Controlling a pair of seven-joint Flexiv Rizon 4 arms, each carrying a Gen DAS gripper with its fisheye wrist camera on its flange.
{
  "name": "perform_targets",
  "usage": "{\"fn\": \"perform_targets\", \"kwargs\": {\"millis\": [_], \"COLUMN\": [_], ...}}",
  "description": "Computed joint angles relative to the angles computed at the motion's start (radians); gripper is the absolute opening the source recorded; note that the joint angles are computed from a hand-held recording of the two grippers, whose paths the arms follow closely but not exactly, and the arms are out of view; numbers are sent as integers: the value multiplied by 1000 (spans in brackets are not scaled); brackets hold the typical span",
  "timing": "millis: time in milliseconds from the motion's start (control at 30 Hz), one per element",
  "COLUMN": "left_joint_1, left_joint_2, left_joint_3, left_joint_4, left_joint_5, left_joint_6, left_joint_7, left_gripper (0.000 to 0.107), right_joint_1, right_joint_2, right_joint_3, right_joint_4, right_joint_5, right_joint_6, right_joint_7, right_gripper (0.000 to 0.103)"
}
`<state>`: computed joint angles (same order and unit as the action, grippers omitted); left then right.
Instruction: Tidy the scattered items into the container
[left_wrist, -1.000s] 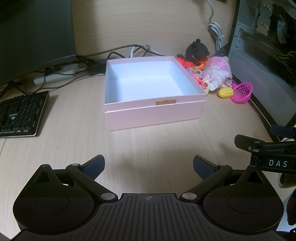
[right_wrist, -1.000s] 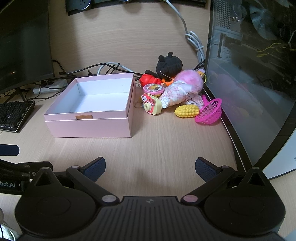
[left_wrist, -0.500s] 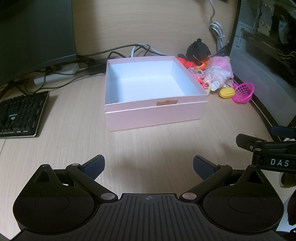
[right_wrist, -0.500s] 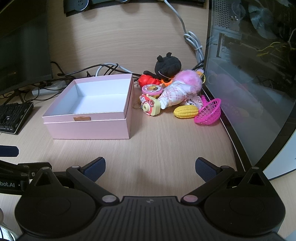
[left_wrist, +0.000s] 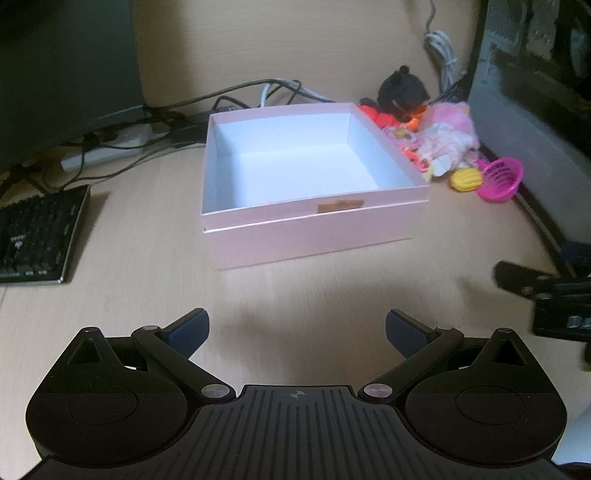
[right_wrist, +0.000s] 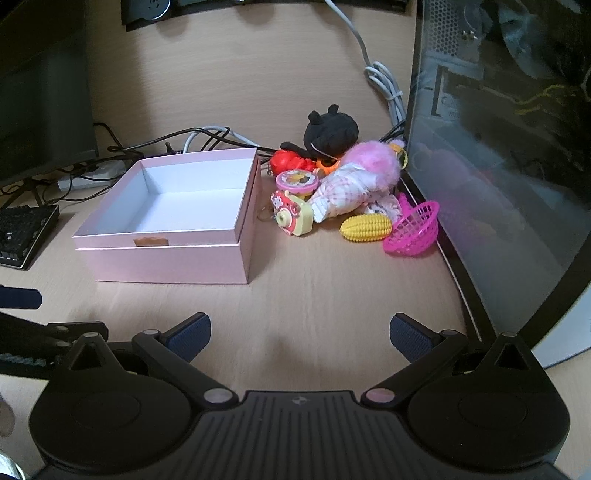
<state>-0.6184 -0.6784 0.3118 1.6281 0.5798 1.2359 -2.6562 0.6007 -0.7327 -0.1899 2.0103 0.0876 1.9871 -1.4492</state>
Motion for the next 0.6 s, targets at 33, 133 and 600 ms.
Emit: {"fn": "perform_targets", "kwargs": {"millis": [33, 133, 600], "left_joint_1": [0, 15, 27], "left_joint_2": [-8, -32, -121], "left_joint_3": [1, -12, 1], "left_joint_4": [-12, -44, -204], "left_joint_5": [2, -1, 69], "left_joint_6": [-12, -37, -166], "left_joint_7": [9, 45, 114], "left_gripper": [103, 103, 103], "right_joint_1": [-5, -18, -74], "right_joint_2": [-3, -15, -144], "right_joint_3": [1, 4, -11], "right_joint_4": [-6, -28, -222], "right_joint_5": [-4, -16, -91], "right_joint_6": [-4, -17, -107], "right_joint_7": [0, 5, 72], "right_gripper": [103, 103, 103]}}
